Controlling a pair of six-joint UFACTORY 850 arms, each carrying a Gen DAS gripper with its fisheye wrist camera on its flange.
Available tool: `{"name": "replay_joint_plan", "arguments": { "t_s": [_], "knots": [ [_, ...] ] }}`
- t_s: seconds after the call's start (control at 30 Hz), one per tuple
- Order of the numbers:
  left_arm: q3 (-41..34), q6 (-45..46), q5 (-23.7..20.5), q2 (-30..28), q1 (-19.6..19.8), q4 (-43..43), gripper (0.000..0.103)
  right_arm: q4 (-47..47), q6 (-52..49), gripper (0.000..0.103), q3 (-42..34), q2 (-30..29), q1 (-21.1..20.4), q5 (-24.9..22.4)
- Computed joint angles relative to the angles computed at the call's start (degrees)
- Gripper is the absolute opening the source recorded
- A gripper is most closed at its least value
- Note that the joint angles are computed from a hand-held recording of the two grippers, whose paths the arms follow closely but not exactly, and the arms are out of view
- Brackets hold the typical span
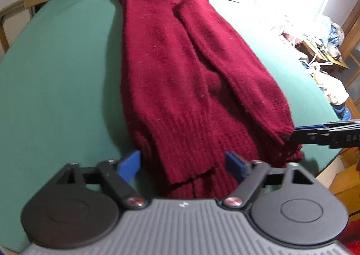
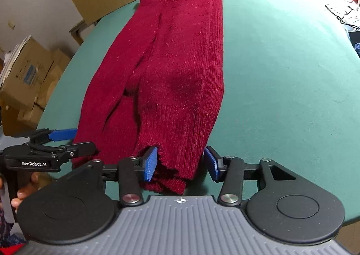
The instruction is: Fold clothes
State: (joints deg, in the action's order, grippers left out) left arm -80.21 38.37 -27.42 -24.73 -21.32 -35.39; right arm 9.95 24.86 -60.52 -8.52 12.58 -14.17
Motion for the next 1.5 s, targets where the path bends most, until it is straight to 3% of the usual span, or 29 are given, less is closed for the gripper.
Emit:
{"name": "replay_joint_plan", "arguments": {
  "t_s": [0.07, 0.13, 0.23, 0.33, 0.5, 0.67, 0.77, 0.87, 0.97, 1.03, 1.13, 1.33, 1.43, 1.5],
  "knots": [
    [-0.1, -1.3, 1.3, -0.1, -0.8, 2.2, 0.061, -5.1, 4.4, 0.045, -0.3, -0.3, 0.6, -0.2],
    [0.3, -2.4, 2.4, 0.1, -1.4, 3.8, 0.057, -11.3, 9.0, 0.028, -1.0, -0.7, 1.4, -0.9],
    [1.3, -2.6, 3.7, 0.8, -1.4, 3.0, 0.03, -20.7, 15.2, 0.025, -1.6, -1.2, 2.7, -2.1],
    [2.1, -1.3, 3.7, 1.5, -1.3, 0.8, 0.013, -26.2, 18.6, 0.018, -1.5, -0.9, 3.6, -2.9],
    [3.2, 1.0, 4.3, 3.2, -1.1, -0.1, 0.011, -28.3, 20.2, 0.014, -0.1, 1.3, 3.8, -4.0],
    [3.2, 4.3, 2.3, 3.8, 0.2, -1.3, 0.012, -22.7, 14.9, 0.012, 0.6, 2.2, 3.6, -5.7],
    [2.4, 1.1, 1.3, 2.3, -0.1, 3.7, 0.013, -19.7, 11.7, 0.018, 0.4, 1.9, 3.7, -7.1],
    [2.3, 7.1, -2.1, 3.1, 1.2, -1.8, 0.02, -20.6, 11.3, 0.023, 1.3, 4.1, 3.1, -8.0],
    [2.9, 11.0, -2.7, 5.1, 2.3, -2.7, 0.022, -29.7, 18.3, 0.024, 2.4, 7.1, 2.8, -7.4],
    [3.0, 14.3, 0.0, 6.2, 2.2, -3.2, 0.025, -35.7, 22.5, 0.024, 1.5, 6.9, 2.5, -5.9],
    [-1.3, 15.6, 2.6, 2.9, 0.9, -4.5, 0.026, -45.0, 29.6, 0.024, -0.9, 4.4, 2.2, -3.5],
    [-10.9, 0.6, 4.9, -7.6, -3.3, 11.3, 0.025, -63.4, 43.2, 0.023, -8.0, -6.2, 2.3, -2.8],
    [-4.6, 9.9, 12.0, -4.8, -4.1, 7.2, 0.026, -67.4, 44.8, 0.027, -7.2, -7.0, 3.1, -3.2],
    [-2.6, 14.4, 11.9, -3.0, -4.0, 3.9, 0.026, -68.8, 43.3, 0.027, -6.8, -6.7, 4.1, -5.3]
  ]
}}
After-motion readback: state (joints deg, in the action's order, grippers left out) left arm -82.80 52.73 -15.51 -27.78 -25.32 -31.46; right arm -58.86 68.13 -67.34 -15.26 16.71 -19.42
